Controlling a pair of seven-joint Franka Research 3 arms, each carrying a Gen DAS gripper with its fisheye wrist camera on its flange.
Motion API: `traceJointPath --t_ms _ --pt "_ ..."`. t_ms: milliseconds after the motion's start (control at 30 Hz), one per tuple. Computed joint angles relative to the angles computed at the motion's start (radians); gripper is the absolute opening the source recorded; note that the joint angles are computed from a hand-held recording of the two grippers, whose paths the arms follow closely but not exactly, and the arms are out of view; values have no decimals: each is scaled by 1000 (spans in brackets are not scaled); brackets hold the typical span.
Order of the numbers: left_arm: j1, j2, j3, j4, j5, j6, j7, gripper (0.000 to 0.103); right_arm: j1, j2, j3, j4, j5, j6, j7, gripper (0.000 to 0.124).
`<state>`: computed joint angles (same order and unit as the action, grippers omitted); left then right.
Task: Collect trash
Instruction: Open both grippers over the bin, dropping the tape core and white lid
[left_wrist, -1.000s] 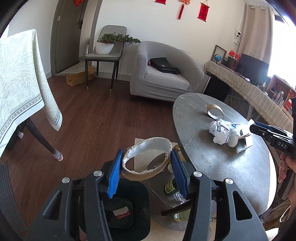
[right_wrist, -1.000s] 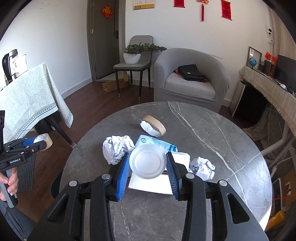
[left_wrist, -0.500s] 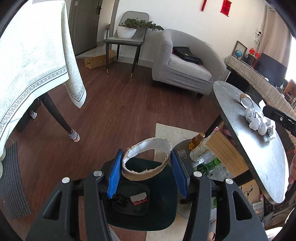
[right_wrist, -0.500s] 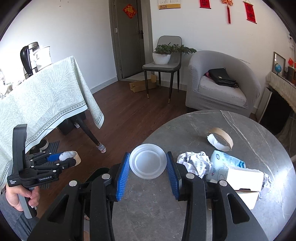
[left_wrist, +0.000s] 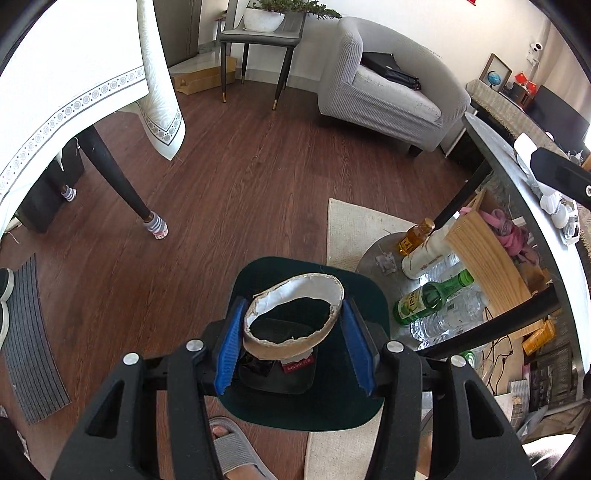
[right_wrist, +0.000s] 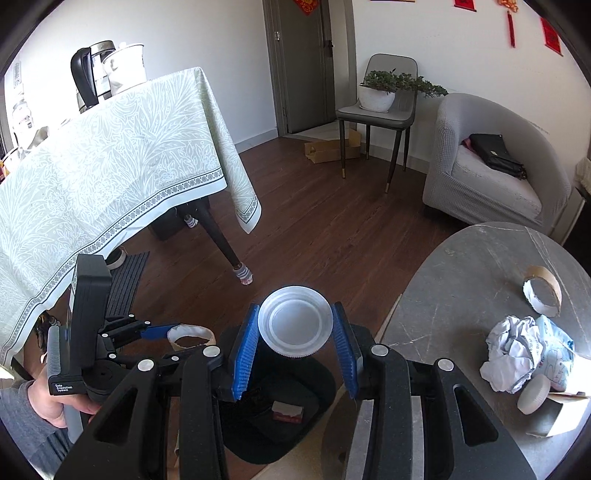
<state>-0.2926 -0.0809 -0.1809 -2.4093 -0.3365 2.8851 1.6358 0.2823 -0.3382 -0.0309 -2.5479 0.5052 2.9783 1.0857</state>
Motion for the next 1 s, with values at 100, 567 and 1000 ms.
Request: traceJointPath --t_ms 100,567,1000 --pt "12 16 0 1 26 -33 -14 55 23 31 -7 23 21 -20 -10 40" --pt "38 10 1 -25 -23 -56 62 62 -15 189 77 113 -76 -88 91 40" --pt "-17 -90 67 -52 -215 -14 199 53 -35 293 99 142 -278 -131 252 40"
